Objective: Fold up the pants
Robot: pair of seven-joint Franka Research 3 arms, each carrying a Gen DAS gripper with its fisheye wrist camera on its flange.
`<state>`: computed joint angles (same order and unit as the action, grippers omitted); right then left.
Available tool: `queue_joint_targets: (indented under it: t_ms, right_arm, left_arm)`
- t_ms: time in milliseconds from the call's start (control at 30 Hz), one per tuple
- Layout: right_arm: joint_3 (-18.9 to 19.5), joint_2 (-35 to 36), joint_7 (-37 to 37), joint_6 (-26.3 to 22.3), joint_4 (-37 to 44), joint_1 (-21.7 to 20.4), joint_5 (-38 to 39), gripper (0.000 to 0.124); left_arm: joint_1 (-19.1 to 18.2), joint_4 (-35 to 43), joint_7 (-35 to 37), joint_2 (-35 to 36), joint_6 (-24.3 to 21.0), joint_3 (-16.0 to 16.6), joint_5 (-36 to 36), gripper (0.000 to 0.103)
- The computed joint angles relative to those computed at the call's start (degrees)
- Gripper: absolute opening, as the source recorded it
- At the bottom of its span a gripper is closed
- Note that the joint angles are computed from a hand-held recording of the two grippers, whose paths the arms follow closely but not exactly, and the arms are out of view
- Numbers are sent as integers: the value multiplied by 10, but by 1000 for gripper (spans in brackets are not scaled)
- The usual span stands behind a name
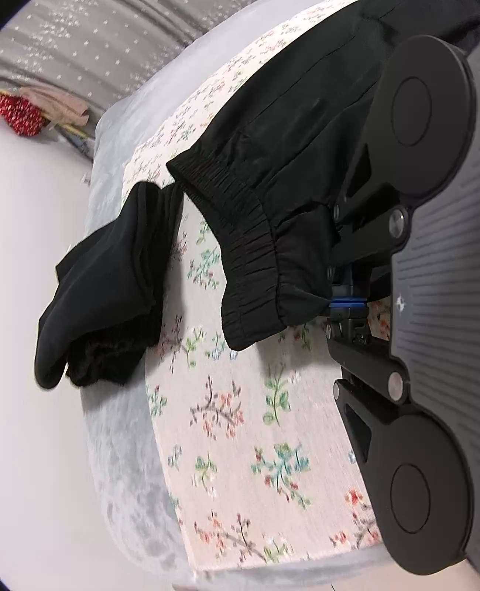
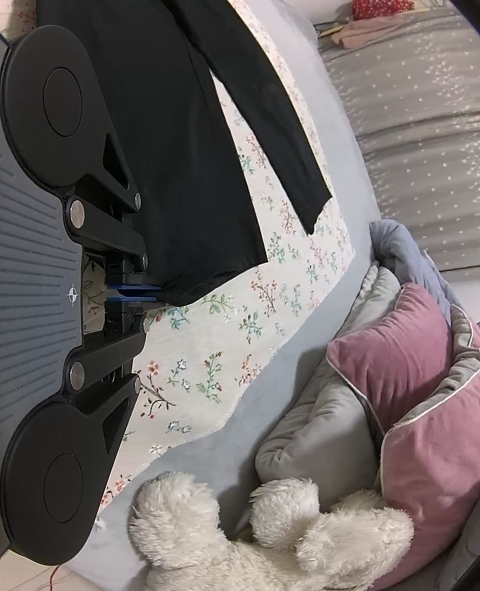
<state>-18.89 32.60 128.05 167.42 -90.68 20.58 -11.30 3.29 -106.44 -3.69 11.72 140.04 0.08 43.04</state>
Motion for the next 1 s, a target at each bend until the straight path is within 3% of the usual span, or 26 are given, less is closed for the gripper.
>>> queue_joint_targets:
  t_ms: [100,267,433,567,700,800,1000]
  right_arm:
    - [27,11,-23,-34,26,-21,18,2]
    - [33,24,-25,-73,52,-25,13,3]
    - [26,27,-9,-95,60,-17,-12,11]
    - [25,19,9,-85,49,-21,-17,12]
    - [-34,23,81,-109,53,23,-92,16]
    - [-15,22,79,-103,55,9,-114,16]
    - [5,26,56,-85,66,0,-130,20]
  left_arm:
    - [-1,-2,1,-2,-8,-1,4,6]
    - [10,-9,26,1,5,-3,-35,7]
    - [15,-13,33,0,1,0,-66,31]
    - [20,-35,15,-16,18,2,-77,42]
    - [20,-45,-6,-29,17,1,-68,53]
    - [18,-42,-16,-33,0,-1,-55,67]
    - [25,-51,-39,-42,16,-1,-49,69]
